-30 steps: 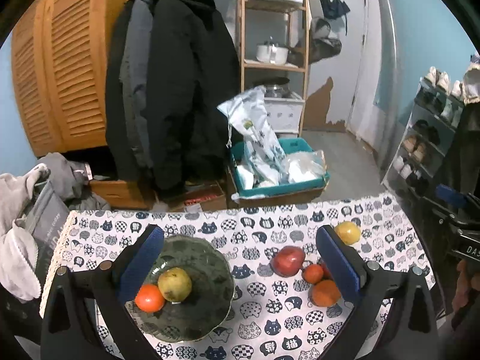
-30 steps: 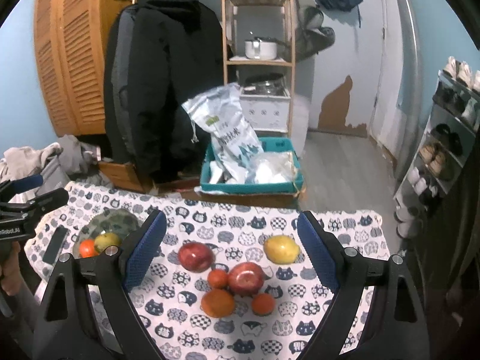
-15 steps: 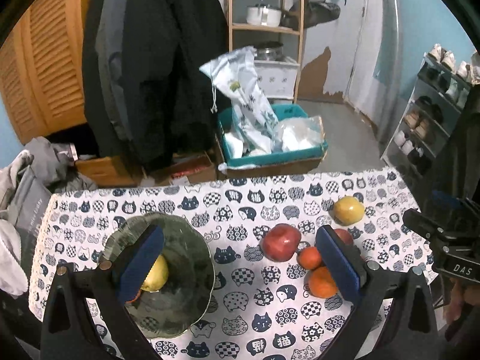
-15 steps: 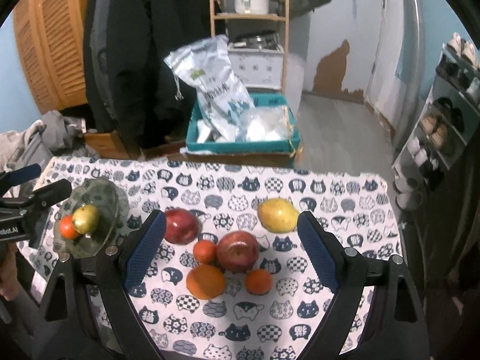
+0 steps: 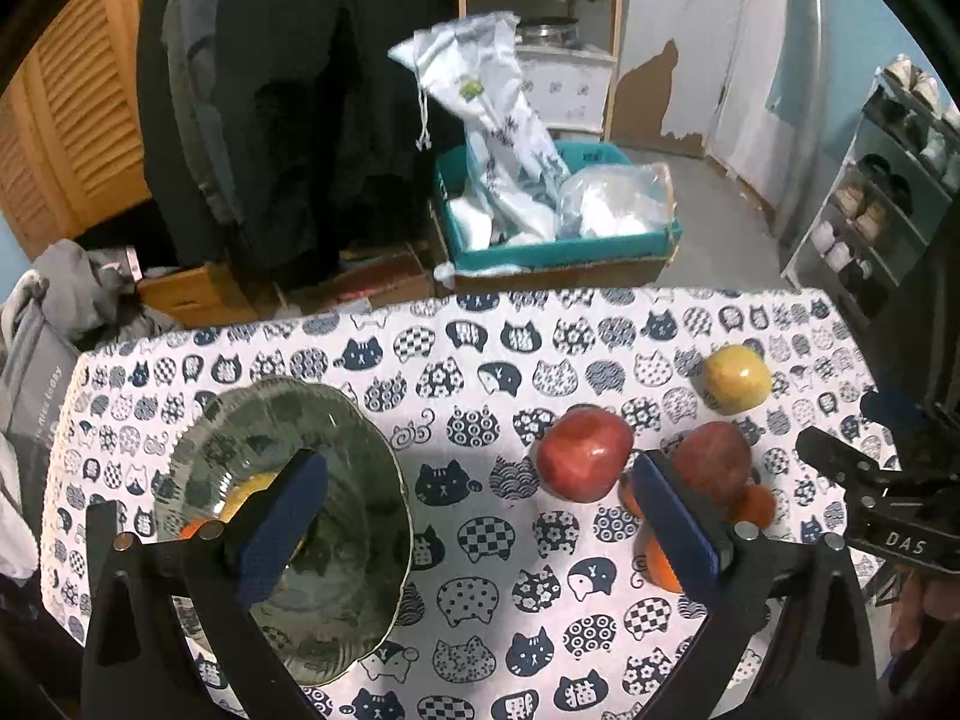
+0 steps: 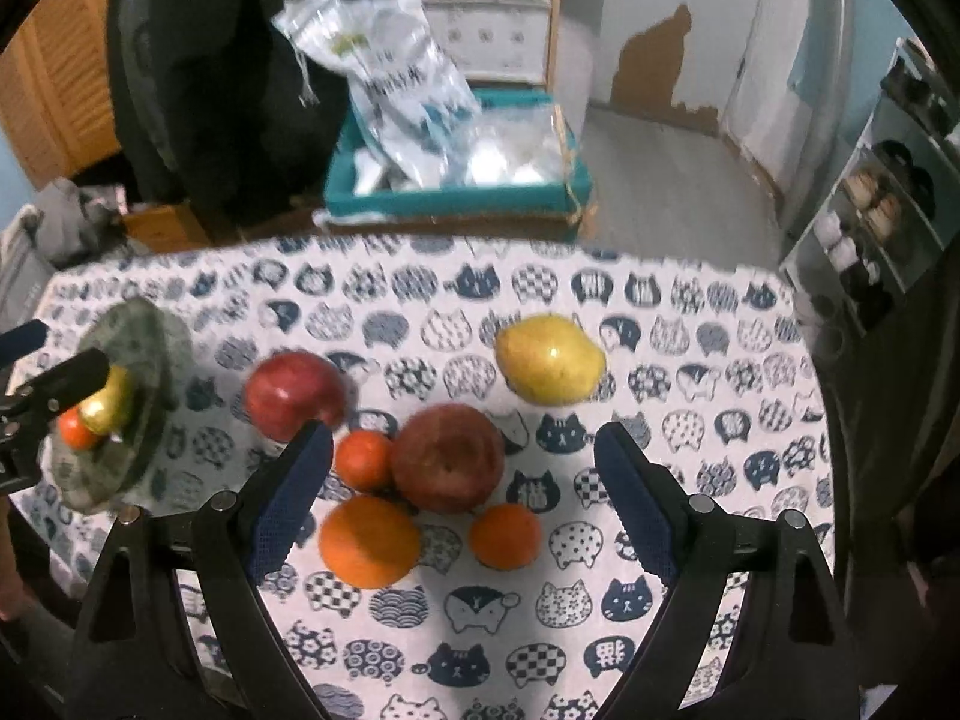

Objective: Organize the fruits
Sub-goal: 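Move both tools toward the red apples in the fruit pile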

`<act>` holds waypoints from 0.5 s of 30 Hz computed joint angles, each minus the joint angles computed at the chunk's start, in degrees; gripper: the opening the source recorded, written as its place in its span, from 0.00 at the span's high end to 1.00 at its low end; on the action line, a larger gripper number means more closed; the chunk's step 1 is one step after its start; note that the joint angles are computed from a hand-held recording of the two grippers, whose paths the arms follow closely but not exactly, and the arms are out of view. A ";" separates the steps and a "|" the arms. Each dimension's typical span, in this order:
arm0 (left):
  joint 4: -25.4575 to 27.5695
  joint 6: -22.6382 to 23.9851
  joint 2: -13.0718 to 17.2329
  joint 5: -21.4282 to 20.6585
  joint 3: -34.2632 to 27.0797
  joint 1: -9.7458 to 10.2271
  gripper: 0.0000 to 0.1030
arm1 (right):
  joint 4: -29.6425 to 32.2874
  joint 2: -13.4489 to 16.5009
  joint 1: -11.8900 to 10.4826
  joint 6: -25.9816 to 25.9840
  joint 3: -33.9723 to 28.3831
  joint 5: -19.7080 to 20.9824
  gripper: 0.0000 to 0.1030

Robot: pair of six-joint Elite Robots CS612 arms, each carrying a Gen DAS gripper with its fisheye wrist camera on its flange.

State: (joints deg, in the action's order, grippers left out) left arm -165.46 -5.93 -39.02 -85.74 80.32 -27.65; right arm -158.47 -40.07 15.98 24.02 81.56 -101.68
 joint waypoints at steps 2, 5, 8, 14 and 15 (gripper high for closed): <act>1.60 0.21 0.75 0.22 -0.91 -0.07 0.01 | 1.64 0.78 -0.19 0.49 -0.78 0.68 0.15; 3.44 0.61 1.76 0.54 -2.10 -0.18 0.01 | 3.76 2.20 -0.76 1.56 -2.02 3.29 0.15; 4.87 0.88 2.62 0.68 -3.05 -0.31 0.01 | 4.89 3.29 -1.24 2.74 -2.94 5.24 0.15; 6.49 1.94 4.02 0.99 -4.54 -0.64 0.01 | 7.71 5.57 -1.61 3.02 -5.35 6.79 0.15; 6.77 2.20 4.21 0.90 -4.80 -0.67 0.01 | 8.28 5.88 -1.71 3.14 -5.69 7.14 0.15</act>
